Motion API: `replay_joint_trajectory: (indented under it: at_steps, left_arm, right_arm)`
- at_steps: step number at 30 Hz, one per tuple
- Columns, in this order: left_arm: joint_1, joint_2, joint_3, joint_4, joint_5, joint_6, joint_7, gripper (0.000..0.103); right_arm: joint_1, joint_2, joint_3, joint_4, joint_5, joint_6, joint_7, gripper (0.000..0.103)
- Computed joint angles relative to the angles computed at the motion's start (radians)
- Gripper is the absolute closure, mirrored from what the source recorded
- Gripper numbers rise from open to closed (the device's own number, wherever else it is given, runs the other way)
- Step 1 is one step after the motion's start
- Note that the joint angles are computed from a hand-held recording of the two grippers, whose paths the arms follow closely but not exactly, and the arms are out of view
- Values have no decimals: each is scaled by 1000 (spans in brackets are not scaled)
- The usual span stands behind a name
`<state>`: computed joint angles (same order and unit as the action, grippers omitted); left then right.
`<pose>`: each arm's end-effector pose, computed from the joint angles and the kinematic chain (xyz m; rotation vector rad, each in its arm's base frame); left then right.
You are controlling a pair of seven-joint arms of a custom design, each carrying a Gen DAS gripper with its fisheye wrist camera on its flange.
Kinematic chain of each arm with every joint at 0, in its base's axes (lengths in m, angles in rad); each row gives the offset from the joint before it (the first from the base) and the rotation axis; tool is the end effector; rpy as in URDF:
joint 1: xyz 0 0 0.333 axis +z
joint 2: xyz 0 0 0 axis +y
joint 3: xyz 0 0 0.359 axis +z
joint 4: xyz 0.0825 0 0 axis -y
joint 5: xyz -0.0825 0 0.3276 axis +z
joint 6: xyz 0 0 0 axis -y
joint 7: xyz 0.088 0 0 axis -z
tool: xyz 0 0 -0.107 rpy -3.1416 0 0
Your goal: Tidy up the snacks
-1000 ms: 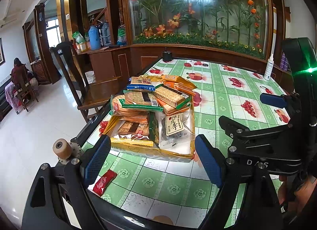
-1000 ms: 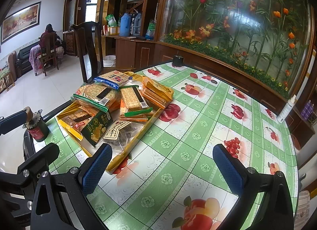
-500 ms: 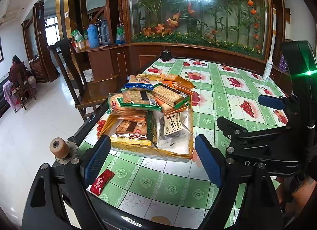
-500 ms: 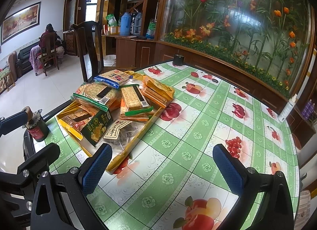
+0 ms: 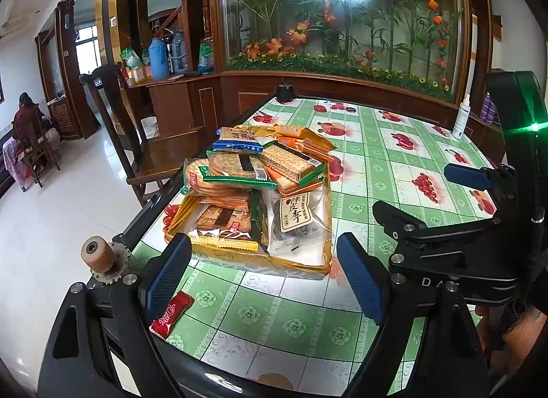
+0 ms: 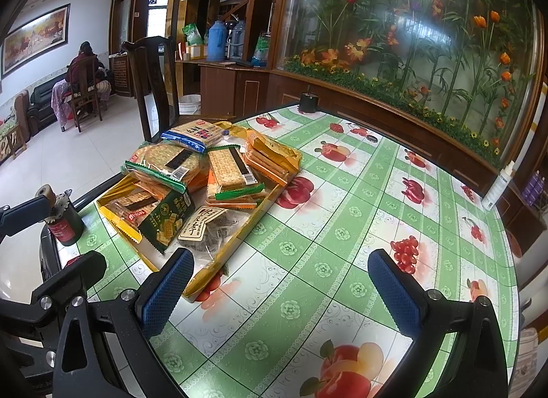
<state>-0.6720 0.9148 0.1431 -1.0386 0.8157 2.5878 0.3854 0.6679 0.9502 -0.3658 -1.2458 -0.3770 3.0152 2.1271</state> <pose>0.6564 -0.4601 0.4034 -1.6485 1.6709 -0.8061 0.6955 0.3733 0.3535 -1.9739 1.3340 -0.8637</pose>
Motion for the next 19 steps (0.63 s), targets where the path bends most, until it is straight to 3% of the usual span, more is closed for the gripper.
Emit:
replay_joint_trajectory:
  at_steps: [7, 12, 19]
  left_arm:
    - [-3, 2, 3, 2, 1, -3, -2, 15]
    - [-33, -5, 37, -15, 57, -12, -69, 16]
    - [0, -21, -9, -32, 43, 17, -64, 14]
  right_arm:
    - [-3, -1, 3, 0, 3, 0, -5, 1]
    - [-1, -1, 5, -4, 4, 7, -6, 1]
    - [9, 3, -7, -9, 13, 18, -3, 1]
